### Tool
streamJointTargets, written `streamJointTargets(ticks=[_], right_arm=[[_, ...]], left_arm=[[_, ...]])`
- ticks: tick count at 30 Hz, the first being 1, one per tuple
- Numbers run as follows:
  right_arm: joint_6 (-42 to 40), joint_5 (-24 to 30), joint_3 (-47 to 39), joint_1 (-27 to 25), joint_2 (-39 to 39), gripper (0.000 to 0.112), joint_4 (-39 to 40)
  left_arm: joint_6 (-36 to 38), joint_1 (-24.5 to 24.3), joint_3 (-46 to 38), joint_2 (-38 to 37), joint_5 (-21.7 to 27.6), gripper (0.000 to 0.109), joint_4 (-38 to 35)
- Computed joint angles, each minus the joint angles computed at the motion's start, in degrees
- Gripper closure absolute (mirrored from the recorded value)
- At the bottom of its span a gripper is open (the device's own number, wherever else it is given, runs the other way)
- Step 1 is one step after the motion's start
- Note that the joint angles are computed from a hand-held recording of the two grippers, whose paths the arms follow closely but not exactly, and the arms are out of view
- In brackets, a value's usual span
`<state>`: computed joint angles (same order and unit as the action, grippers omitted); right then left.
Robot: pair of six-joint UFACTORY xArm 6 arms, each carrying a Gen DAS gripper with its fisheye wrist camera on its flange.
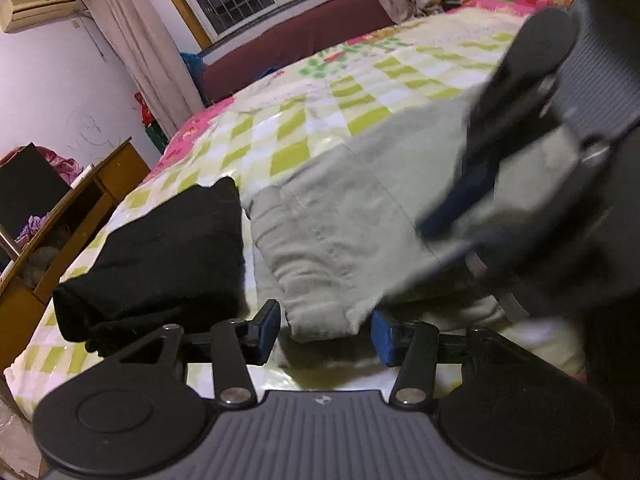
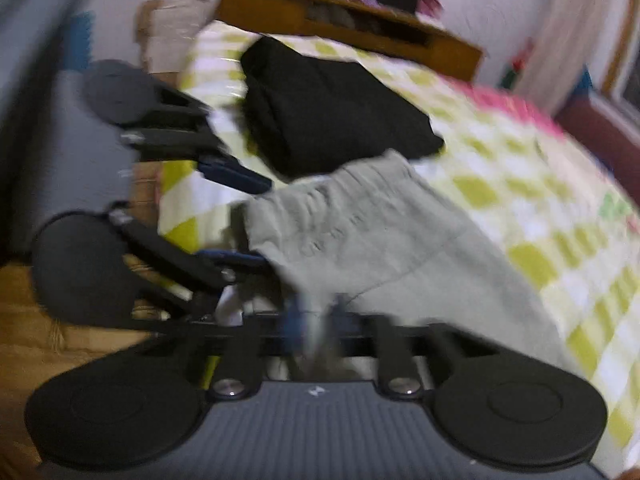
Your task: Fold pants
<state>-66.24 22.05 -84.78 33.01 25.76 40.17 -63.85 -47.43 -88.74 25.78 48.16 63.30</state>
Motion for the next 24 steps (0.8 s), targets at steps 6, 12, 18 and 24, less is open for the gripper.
streamJointTargets(ticks=[6, 12, 18, 24], right_arm=[[5.0, 6.0, -3.6, -0.7, -0.4, 0.109, 4.1], [13.0, 12.3, -11.2, 0.5, 6.5, 0.106, -1.8], [12.9, 16.7, -9.7, -3.4, 3.2, 0.098, 6.8], [14.8, 12.7, -6.5, -13.8, -2.4, 0.082, 11.5]], left_arm=[[-4.1, 1.0, 1.3, -1.5, 0.7, 0.048, 5.5], [-2.5, 0.1, 2.2, -1.4, 6.1, 0.048, 4.5], [-1.3, -0.3, 4.7, -3.7, 7.6, 0.048, 0.0], [-1.9, -1.5, 1.7, -4.0, 10.1, 0.048, 2.7]])
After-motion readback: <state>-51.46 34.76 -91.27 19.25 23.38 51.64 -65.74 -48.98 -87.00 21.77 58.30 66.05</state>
